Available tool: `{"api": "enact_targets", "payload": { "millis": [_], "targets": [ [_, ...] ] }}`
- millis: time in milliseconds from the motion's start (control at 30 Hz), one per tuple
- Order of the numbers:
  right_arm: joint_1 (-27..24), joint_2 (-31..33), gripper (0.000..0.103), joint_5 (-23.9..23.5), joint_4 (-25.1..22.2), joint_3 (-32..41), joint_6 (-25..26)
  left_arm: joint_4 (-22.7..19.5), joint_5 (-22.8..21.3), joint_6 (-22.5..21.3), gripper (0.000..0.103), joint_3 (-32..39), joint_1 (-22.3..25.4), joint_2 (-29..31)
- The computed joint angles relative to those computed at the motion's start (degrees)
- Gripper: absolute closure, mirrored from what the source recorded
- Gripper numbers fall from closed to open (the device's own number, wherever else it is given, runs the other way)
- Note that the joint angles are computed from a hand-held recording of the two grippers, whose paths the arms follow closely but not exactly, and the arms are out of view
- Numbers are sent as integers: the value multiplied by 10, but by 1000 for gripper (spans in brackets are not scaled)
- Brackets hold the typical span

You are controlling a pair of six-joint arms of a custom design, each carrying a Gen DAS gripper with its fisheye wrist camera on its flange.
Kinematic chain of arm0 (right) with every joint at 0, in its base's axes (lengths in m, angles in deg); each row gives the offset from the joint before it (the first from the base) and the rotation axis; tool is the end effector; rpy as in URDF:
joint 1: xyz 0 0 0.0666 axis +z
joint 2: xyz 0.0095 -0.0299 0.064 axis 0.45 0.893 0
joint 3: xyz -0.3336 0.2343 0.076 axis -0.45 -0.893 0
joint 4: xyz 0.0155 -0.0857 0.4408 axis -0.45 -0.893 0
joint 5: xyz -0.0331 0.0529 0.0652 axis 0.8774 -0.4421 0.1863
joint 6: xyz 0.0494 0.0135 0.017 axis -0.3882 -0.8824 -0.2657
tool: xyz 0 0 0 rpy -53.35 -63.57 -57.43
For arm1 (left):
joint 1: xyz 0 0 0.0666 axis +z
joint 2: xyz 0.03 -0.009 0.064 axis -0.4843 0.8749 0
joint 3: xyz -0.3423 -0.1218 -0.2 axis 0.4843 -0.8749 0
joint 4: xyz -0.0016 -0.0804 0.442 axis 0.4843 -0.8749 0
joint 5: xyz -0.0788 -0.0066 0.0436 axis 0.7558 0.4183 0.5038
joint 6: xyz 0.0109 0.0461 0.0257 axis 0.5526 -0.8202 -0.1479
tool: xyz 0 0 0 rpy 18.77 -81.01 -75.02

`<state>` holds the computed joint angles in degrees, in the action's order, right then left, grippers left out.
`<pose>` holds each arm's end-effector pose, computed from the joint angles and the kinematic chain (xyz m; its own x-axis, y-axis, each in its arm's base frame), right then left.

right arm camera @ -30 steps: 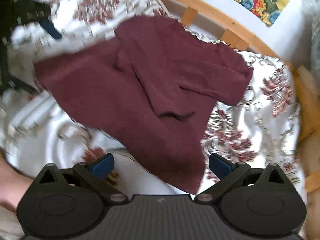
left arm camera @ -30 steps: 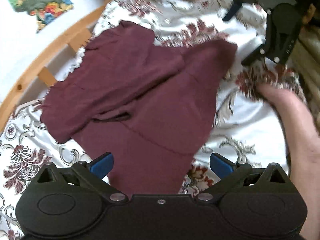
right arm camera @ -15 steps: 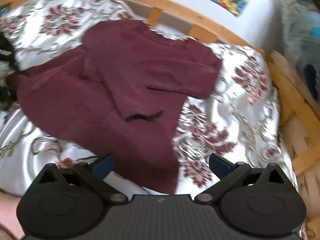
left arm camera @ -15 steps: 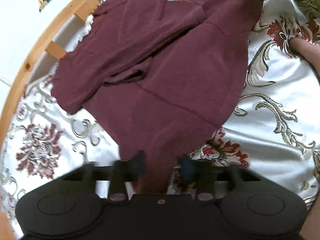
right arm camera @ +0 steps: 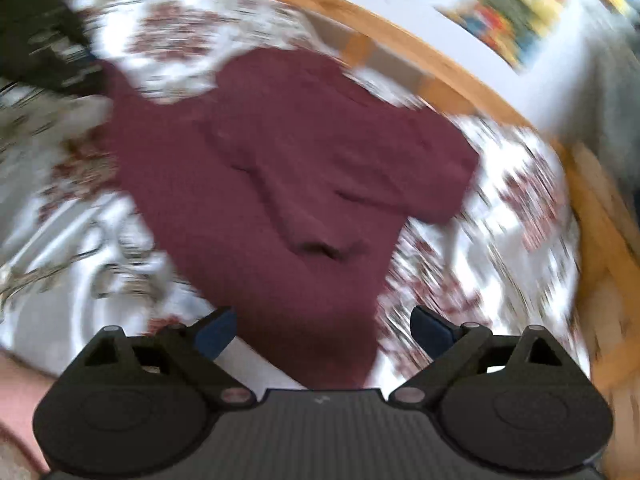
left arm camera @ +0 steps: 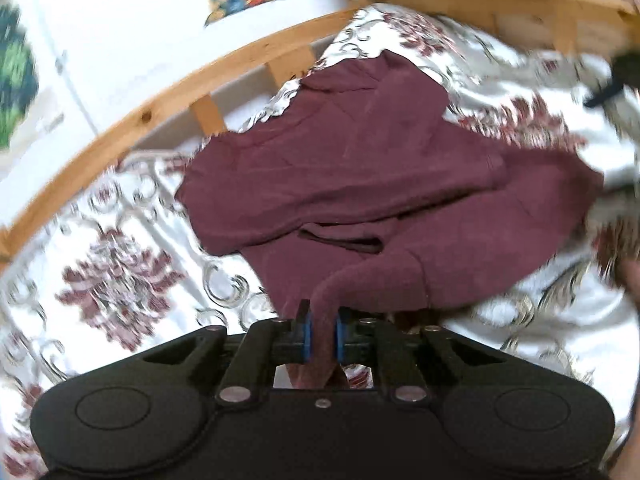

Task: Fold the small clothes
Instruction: 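Close the left tool on the shirt hem, then lift the hem toward the collar with the left tool while the right tool grips the hem too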

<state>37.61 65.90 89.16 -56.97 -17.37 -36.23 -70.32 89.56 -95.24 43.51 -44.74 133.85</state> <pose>0.4477 0.0761 0.4603 -0.5880 -0.4638 -0.6627 -0.2116 0.8790 -0.4273 0.6250 -0.1830 0.4946 -0.3124 0.6458 -0.6967 0.6649 0.6725 0.3251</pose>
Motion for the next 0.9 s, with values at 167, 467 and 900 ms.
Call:
{"api": "enact_targets", "payload": {
  "millis": [167,467,900],
  "targets": [
    [59,25,6,64,59,-14,109,-44,33,61,92,33,11,21],
    [93,97,33,211,127,-7,131,-22,62,89,92,21,20,12],
    [43,36,96,244,104,-10,68,12,41,114,93,1,22,-10]
  ]
}}
